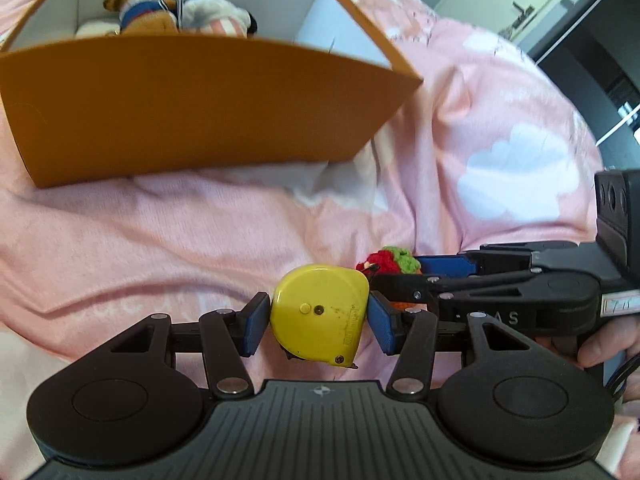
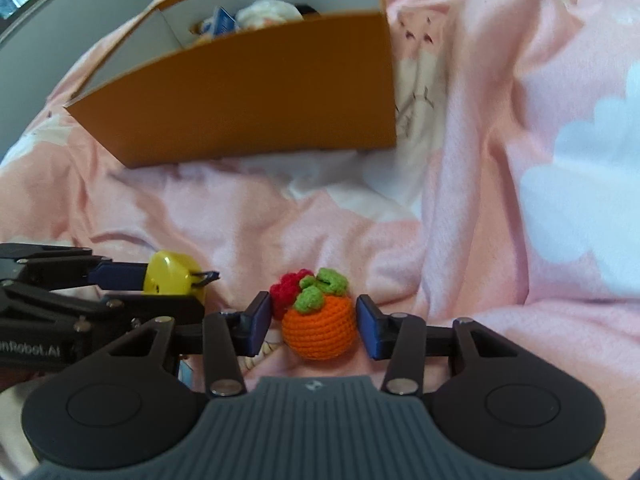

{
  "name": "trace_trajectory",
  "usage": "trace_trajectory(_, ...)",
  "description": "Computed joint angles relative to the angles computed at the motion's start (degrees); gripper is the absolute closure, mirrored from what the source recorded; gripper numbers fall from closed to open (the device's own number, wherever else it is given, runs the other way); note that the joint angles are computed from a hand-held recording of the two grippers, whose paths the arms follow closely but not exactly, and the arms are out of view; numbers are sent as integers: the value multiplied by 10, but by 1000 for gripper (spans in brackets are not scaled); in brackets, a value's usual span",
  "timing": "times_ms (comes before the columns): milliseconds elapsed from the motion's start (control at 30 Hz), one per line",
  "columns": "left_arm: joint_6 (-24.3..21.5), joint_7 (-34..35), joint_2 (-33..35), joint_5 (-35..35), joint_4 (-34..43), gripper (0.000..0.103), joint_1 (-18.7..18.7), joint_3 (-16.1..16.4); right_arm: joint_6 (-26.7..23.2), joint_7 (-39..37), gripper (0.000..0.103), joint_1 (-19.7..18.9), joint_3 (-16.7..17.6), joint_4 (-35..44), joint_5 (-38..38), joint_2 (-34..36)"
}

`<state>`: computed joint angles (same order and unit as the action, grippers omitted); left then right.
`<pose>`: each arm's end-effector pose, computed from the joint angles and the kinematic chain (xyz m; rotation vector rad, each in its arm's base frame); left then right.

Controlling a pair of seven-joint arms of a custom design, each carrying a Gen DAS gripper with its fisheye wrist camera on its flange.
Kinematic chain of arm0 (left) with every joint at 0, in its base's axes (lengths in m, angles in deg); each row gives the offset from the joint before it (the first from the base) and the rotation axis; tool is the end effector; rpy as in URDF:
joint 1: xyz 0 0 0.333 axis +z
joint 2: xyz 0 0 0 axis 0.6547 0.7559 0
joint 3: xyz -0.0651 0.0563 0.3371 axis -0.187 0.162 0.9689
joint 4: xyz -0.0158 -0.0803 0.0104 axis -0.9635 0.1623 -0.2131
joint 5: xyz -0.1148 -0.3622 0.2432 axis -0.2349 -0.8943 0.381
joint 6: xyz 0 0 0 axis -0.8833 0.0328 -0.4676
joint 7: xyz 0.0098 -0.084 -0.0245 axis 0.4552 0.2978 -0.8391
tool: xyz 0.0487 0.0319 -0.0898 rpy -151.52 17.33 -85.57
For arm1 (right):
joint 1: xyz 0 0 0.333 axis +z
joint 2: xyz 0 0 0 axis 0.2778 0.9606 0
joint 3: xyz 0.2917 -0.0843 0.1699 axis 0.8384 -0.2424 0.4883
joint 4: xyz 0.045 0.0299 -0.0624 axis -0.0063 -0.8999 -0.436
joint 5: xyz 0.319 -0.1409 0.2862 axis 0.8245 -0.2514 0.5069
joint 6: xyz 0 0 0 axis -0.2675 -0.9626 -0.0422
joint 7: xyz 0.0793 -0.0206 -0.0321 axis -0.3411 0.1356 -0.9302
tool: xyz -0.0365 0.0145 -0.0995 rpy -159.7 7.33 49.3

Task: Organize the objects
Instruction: 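Grasp the yellow tape measure with the left tool while the right tool grasps the orange crocheted fruit, then carry the tape measure and crocheted fruit over the box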

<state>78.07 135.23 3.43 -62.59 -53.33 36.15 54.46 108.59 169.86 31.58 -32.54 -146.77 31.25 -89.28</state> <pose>0.5416 -0.1229 0.4780 1.3327 -2.4718 0.9497 0.4578 0.1027 0.5023 -1.7610 1.9717 -0.2706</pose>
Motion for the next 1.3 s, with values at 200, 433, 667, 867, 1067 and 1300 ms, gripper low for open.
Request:
trace_trajectory(200, 3, 6, -3, -54, 18, 42, 0, 9, 25, -29, 55, -1, 6, 21, -33, -5)
trace_trajectory(433, 9, 15, 10, -109, 67, 42, 2, 11, 54, -103, 55, 2, 3, 72, -70, 11)
trace_trajectory(667, 46, 19, 48, -131, 130, 42, -1, -2, 90, -167, 55, -7, 1, 134, -87, 57)
trace_trajectory(867, 69, -9, 105, -124, 188, 42, 2, -18, 99, -199, 55, -26, 6, 191, -107, 117)
trace_trajectory(1067, 56, -25, 162, -106, 243, 42, 14, -35, 110, -240, 55, -47, 16, 235, -150, 179)
trace_trajectory(1300, 62, -55, 224, -80, 301, 42, 21, -57, 89, -305, 55, -59, 18, 303, -136, 259)
